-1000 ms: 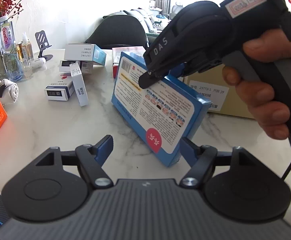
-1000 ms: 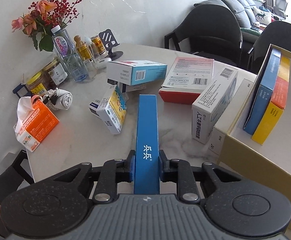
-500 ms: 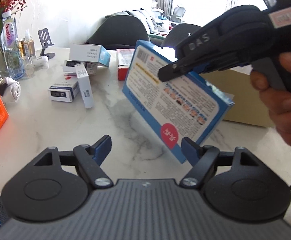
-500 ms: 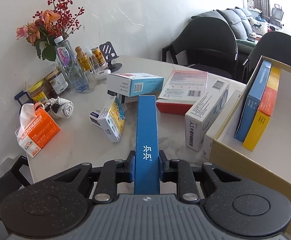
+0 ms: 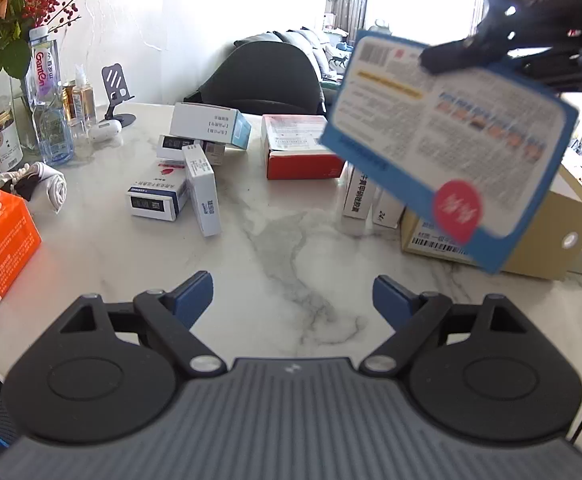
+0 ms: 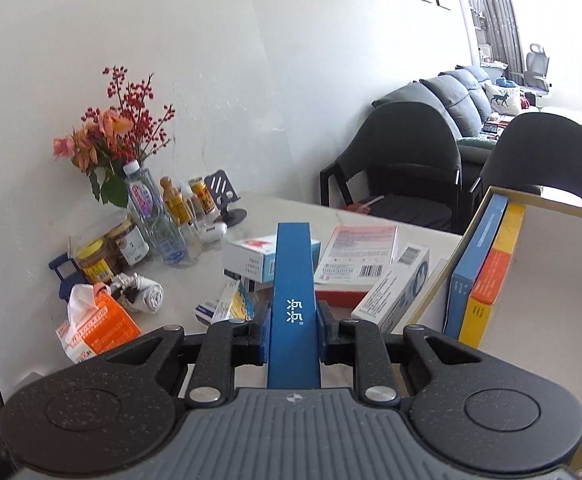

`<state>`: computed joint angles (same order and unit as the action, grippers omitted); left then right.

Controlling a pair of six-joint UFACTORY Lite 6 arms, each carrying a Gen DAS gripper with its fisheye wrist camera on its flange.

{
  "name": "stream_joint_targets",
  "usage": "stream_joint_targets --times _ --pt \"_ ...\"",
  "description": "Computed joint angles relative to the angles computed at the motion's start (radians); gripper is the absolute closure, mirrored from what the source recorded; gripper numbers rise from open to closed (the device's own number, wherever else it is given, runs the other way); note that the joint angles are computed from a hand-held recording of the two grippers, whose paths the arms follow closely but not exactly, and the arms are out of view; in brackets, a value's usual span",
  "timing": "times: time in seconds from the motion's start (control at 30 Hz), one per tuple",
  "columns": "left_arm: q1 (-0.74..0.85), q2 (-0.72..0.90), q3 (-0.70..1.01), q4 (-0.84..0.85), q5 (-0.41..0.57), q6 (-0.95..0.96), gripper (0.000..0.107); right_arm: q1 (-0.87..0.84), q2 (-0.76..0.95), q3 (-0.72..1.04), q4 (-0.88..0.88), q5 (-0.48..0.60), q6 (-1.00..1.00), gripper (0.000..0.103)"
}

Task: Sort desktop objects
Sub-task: 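Carry the blue box with the right gripper over the cardboard box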

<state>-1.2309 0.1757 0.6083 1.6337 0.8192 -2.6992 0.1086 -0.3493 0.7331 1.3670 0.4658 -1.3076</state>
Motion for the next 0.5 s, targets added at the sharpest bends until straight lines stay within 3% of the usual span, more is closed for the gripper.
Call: stream_joint_targets --times 0.23,0.5 --pt "0.002 0.026 0.035 0.026 -0.008 0.011 0.019 -0.099 0.002 0.081 -0.096 0.064 0.078 0.079" --pt "0.012 0.033 0.043 0.022 -0.017 0.022 0.019 -0.245 -0.002 0.106 -0.045 0.142 0.043 0.079"
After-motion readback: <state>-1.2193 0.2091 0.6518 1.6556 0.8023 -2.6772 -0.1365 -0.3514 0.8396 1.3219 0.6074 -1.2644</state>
